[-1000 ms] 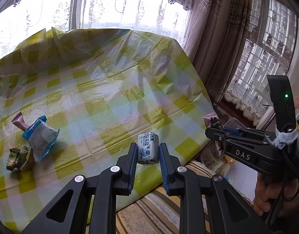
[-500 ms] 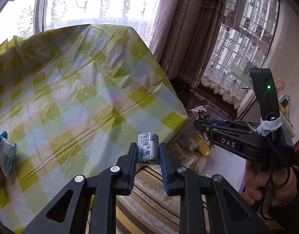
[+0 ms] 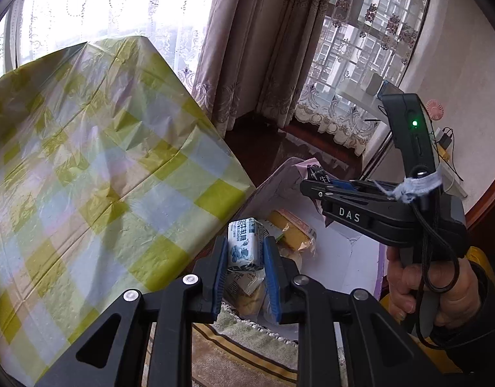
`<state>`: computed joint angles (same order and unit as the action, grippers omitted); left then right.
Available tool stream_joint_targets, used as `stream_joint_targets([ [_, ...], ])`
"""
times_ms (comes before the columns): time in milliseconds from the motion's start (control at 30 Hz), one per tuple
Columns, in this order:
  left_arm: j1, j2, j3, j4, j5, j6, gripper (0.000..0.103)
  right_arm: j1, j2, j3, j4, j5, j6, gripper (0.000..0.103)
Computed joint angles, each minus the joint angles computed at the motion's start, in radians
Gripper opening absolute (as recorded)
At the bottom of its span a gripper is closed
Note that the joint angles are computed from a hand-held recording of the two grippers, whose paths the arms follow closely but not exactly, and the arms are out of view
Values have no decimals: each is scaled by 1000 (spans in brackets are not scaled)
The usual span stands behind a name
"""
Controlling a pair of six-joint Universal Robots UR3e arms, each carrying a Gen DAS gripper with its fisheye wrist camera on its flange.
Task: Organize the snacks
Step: 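Open both tools to drop the two snacks into the box, then move both open tools back over the remaining snacks on the table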
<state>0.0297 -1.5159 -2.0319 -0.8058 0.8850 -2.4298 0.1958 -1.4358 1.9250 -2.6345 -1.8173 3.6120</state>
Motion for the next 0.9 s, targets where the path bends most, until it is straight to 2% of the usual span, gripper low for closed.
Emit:
stream_joint_targets([
  [267, -35, 0, 16, -48, -34, 15, 24, -28, -31, 61, -14, -47, -9, 24],
  [367, -34, -5, 25, -81, -56, 31, 29, -28, -33, 57, 4, -76, -7, 27],
  [400, -35, -8, 22, -71, -53, 25, 36, -26, -30, 50, 15, -86, -1, 37],
  [433, -33, -7, 18, -64, -52, 18, 43, -28, -28, 50, 15, -89, 1, 52],
  [500, -22, -2, 13, -65, -63, 13, 48, -21, -25, 44, 17, -107, 7, 64],
  [900, 43, 11, -4, -53, -87, -12, 48, 15, 1, -5, 41, -131, 1, 65],
])
